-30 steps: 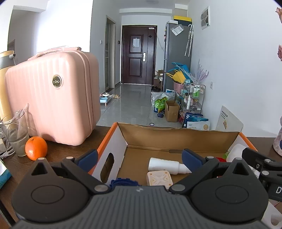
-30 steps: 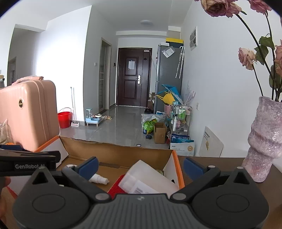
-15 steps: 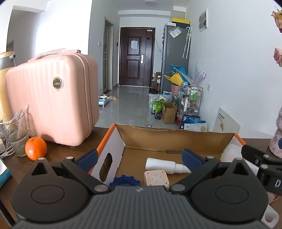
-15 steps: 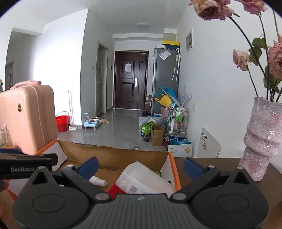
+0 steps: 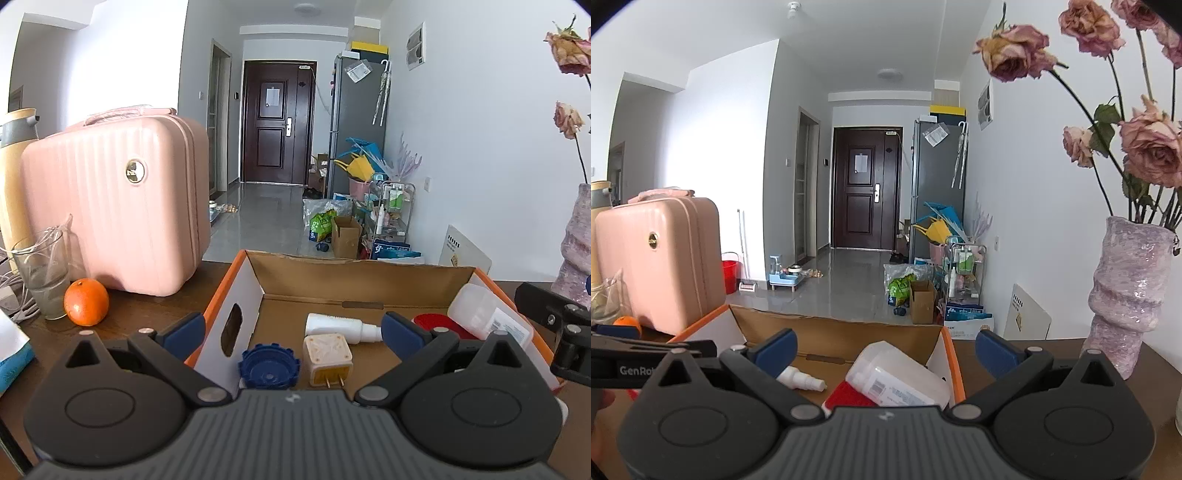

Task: Organize rigid objects
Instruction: 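Withdraw both open tools from the box back over the table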

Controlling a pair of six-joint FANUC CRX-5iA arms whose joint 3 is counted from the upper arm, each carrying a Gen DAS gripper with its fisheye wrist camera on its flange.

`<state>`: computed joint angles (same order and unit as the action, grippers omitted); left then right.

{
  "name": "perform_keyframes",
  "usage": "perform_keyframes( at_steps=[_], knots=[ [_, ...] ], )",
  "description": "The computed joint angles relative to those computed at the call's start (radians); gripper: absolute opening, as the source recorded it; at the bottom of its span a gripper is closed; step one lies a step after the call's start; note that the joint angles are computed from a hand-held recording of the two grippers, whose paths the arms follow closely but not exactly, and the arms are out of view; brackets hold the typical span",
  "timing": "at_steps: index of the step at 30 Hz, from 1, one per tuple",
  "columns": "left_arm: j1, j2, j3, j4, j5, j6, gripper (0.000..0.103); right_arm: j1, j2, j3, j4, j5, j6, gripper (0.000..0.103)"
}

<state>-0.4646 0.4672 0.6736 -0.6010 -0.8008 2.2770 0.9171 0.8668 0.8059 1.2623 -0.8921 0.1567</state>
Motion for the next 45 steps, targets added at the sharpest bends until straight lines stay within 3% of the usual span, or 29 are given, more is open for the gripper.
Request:
perform_keyframes(
  at_steps=[16, 32, 45],
  knots=[
    [-0.011, -0.144, -0.197, 0.0, 0.054, 0.028, 0.103, 0.037, -0.169, -0.311, 0.152, -0.002, -0.22, 0.103],
    [-0.027, -0.259, -0.346, -0.015, 0.056, 0.06, 0.103, 0.092, -0.265, -0.482, 0.194, -0.034, -0.323, 0.103],
    [-0.02, -0.329, -0.442, 0.028, 0.072, 0.027, 0.103, 0.136, -0.294, -0.537, 0.147, -0.071, -0.322, 0.103]
  ],
)
